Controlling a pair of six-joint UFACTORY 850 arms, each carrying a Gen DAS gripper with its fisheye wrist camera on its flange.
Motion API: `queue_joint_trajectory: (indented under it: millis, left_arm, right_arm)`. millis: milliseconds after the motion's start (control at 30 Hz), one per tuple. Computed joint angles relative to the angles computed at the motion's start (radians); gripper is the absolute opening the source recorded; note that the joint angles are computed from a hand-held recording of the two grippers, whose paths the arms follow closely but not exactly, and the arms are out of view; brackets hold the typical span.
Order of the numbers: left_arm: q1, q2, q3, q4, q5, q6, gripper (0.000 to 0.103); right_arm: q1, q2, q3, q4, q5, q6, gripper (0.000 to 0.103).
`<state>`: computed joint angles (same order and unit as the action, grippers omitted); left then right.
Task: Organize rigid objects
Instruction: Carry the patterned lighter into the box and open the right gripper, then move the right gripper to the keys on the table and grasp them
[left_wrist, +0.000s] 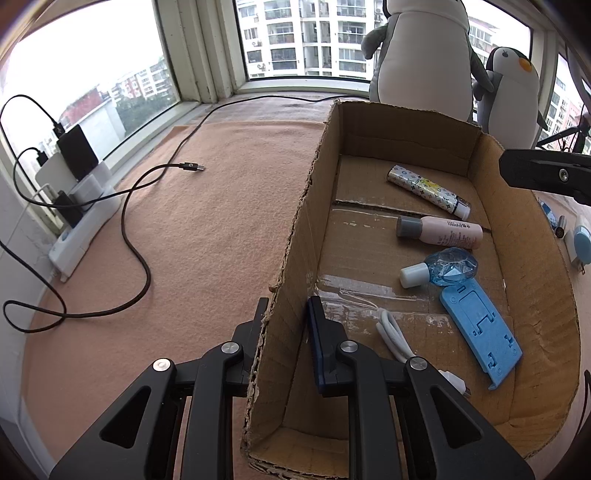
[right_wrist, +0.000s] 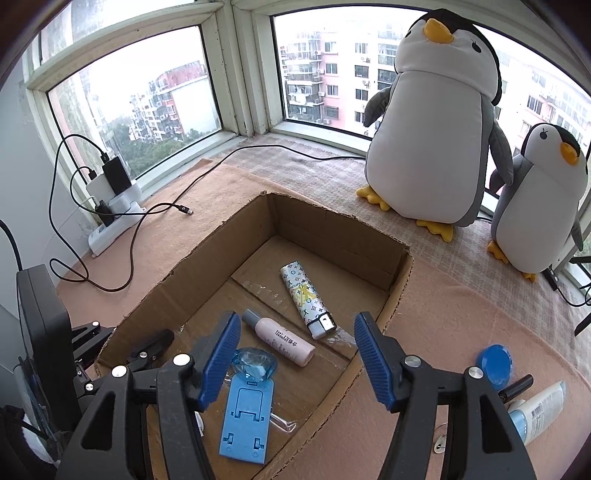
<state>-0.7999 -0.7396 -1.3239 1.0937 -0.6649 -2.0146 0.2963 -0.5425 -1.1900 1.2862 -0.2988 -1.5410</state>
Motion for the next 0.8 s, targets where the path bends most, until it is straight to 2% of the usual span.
queue_joint_trajectory:
  millis: [200, 467, 733, 800]
  left_arm:
    - [0.000, 0.000, 0.000, 0.000, 0.000, 0.000, 0.017]
    - [0.001, 0.001, 0.002, 0.003, 0.001, -0.003, 0.017]
    - [0.001, 0.002, 0.004, 0.004, 0.002, -0.006, 0.017]
    - [0.001, 0.002, 0.004, 0.004, 0.002, -0.006, 0.017]
  right_arm:
    - [-0.026, 0.023, 0.030, 0.047, -0.016, -0.042, 0.060]
    - [-0.105, 0.065, 0.094, 0.115, -0.051, -0.087, 0.060]
    - [-0.193, 0.101, 0.156, 0.102, -0.093, -0.085, 0.060]
    - [-0.209, 0.100, 0.163, 0.073, -0.097, -0.062, 0.057]
